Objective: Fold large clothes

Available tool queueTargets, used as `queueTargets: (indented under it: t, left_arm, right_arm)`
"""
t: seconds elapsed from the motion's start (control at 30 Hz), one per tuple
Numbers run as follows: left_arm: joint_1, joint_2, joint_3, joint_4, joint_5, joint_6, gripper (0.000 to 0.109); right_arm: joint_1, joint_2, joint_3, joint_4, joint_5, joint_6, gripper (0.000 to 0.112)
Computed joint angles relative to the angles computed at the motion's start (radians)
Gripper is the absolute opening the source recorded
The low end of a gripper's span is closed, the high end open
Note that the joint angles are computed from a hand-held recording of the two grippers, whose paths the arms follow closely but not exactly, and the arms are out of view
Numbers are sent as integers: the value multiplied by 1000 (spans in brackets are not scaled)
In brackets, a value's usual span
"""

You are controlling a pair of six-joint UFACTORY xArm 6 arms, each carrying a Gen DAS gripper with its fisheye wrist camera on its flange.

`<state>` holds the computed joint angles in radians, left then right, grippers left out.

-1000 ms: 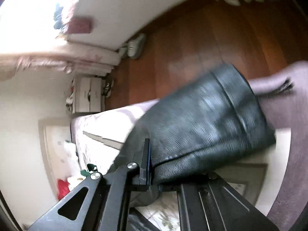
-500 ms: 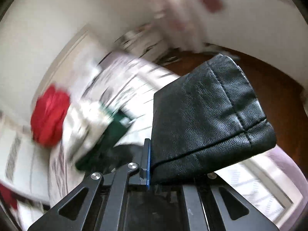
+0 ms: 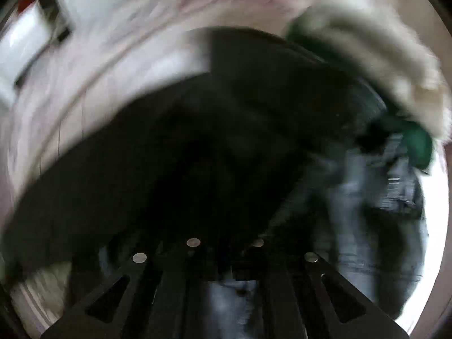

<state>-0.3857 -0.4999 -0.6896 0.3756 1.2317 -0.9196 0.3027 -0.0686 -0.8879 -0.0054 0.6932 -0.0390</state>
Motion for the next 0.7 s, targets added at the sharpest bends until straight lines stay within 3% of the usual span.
queueTargets:
  t: [0.03, 0.07, 0.13, 0.2, 0.33, 0.53, 0.7]
  left_arm:
    - [16, -1, 2, 2, -8, 14, 103]
    - [20, -3, -2, -4, -9, 25, 103]
    - [24, 14, -28, -30, -25, 55, 103]
    - [9, 39, -63, -43, -42, 77, 103]
    - [-49, 150, -149, -35, -103, 111, 103]
    - [-137, 391, -302, 70, -184, 117, 103]
    - [-165, 520, -394, 119, -193, 118, 103]
  right_arm:
    - [-13, -8, -7, 76, 33, -28, 21]
    - [-33, -39, -9, 171, 90, -35, 43]
    - [-87, -128, 34, 236, 142, -14, 76]
    - [-142, -246, 88, 135, 193, 110, 78]
    - [-225, -326, 120, -251, 362, 331, 78]
    - [-393, -360, 283, -288, 300, 317, 78]
    - [-408, -376, 325, -320, 251, 329, 78]
